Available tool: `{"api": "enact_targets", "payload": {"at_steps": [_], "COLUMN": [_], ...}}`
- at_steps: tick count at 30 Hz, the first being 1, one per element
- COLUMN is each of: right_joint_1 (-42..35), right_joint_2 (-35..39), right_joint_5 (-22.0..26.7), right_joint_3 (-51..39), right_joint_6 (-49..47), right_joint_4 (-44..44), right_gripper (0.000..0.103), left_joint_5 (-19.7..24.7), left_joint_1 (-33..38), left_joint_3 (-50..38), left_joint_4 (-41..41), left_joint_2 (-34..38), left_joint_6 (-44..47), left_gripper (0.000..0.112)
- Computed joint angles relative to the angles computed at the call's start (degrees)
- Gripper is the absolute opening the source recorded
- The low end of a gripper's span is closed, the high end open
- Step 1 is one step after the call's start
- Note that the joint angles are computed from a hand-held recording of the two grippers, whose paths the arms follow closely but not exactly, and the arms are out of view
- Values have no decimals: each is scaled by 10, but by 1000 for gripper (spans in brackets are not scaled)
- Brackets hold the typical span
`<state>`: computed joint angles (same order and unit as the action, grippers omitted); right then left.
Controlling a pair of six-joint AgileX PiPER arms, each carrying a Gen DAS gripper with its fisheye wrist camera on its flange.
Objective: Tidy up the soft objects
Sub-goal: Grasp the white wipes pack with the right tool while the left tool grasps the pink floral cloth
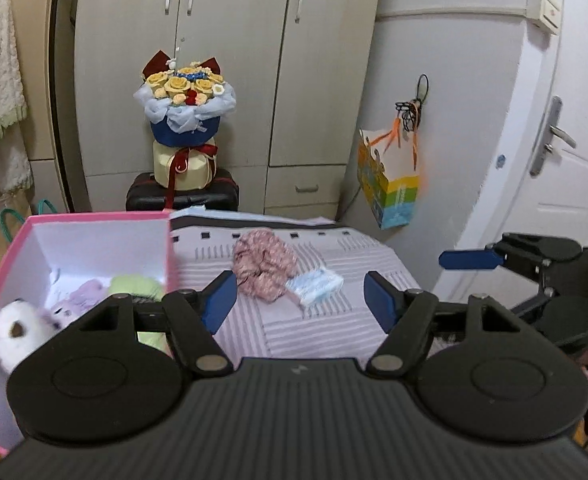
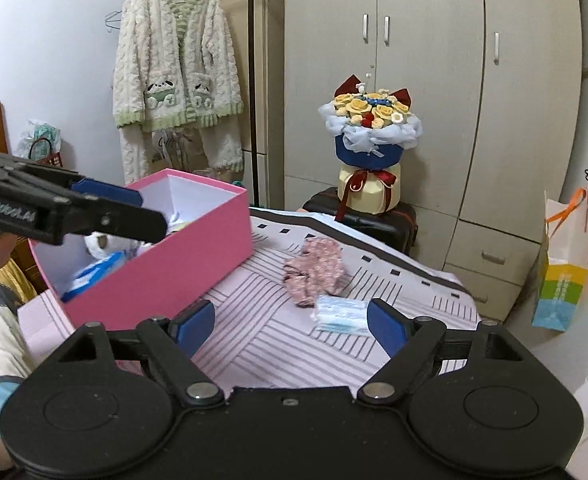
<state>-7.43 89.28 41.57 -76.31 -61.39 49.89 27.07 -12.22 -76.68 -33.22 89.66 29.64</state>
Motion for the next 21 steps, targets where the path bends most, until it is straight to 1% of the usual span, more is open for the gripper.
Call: {"api": "enact_targets", "payload": {"at_steps": [2, 5, 6, 8, 12, 15, 17, 18, 19, 21], "right_joint_1": [-19, -32, -32, -29, -29, -22, -15, -14, -13, -9], "right_joint_2": [30, 83, 102, 136, 214, 270, 303, 319, 336, 362], "right_joint_5": [13, 24, 21, 9, 18, 16, 13, 19, 28, 37], "right_joint_3": [-13, -45, -58, -76, -131, -181, -217, -235, -253, -283], "right_joint_6": [-50, -79, -75, -74, -77, -51, -4, 5, 13, 28], "right_joint_4": [39, 68, 70, 76, 86, 71, 42, 42, 41, 29], "right_gripper": [87, 87, 87, 87, 87, 87, 87, 87, 88, 88], "left_joint_5": [-22, -31, -26, -17, -9, 24, 40, 52, 65, 78], "left_joint_1": [-25, -49, -55, -61, -79, -86, -87, -87, -90, -96], "left_joint_3": [-25, -78, -104, -146, -237, -321, -365, -391, -414, -456], "left_joint_4": [39, 99, 120, 141, 268, 345, 363, 365, 380, 413], "left_joint_2": [31, 87, 111, 153, 241, 312, 350, 371, 389, 422], "left_joint_6": [-55, -152, -186, -225, -376, -474, -504, -513, -535, -571], "left_gripper": [69, 69, 69, 69, 69, 69, 69, 69, 69, 69]}}
